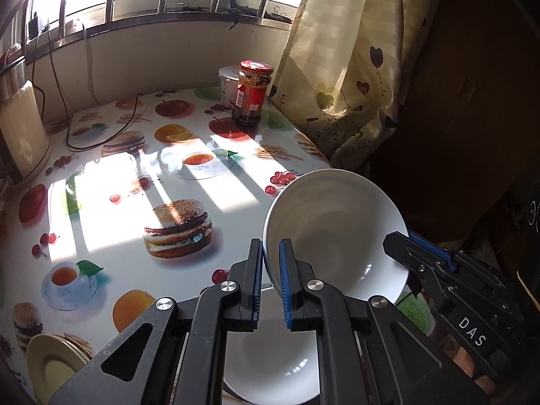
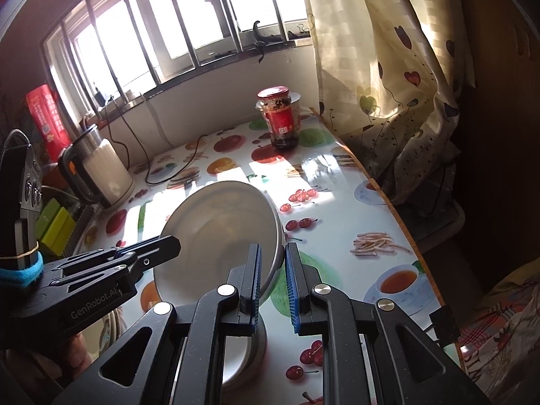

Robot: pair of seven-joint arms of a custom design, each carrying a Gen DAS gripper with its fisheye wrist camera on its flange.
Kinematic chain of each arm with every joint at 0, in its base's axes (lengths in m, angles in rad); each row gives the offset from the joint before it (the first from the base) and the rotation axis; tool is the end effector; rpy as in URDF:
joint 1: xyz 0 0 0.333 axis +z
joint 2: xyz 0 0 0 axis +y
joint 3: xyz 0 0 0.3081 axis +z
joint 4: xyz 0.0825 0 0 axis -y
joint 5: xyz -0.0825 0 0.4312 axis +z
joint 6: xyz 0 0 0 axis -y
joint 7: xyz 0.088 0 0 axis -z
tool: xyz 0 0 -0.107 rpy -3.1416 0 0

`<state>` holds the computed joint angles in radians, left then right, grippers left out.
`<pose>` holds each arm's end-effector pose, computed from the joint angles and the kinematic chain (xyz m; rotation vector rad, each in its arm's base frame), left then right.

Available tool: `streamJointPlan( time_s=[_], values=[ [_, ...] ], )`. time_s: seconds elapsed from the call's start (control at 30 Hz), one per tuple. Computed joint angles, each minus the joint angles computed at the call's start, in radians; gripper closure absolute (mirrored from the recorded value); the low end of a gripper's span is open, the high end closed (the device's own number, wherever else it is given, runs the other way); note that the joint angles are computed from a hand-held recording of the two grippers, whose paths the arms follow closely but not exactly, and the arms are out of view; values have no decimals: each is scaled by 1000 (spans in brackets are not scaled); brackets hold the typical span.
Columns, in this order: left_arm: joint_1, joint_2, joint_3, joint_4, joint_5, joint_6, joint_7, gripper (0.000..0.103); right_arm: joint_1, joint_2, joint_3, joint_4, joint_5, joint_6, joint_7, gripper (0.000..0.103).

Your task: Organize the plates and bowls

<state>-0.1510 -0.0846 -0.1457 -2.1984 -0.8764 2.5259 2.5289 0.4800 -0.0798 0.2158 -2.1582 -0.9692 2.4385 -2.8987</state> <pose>0.5659 -0.1658 0.4285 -1.3052 2.5587 -1.0954 0.4571 0.3814 0.4398 -1.2828 2.0630 -0.6817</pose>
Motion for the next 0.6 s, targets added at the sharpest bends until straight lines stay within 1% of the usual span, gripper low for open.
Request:
streamJointPlan(
  time_s=[0.33,0.6],
  values=[
    [10,-28,18,-37,-25,-4,12,93,19,19,4,17,0,4,-1,88],
    [13,-48,26,-66,-23,11,12,93,33,35,4,32,-1,5,-9,88]
  ],
)
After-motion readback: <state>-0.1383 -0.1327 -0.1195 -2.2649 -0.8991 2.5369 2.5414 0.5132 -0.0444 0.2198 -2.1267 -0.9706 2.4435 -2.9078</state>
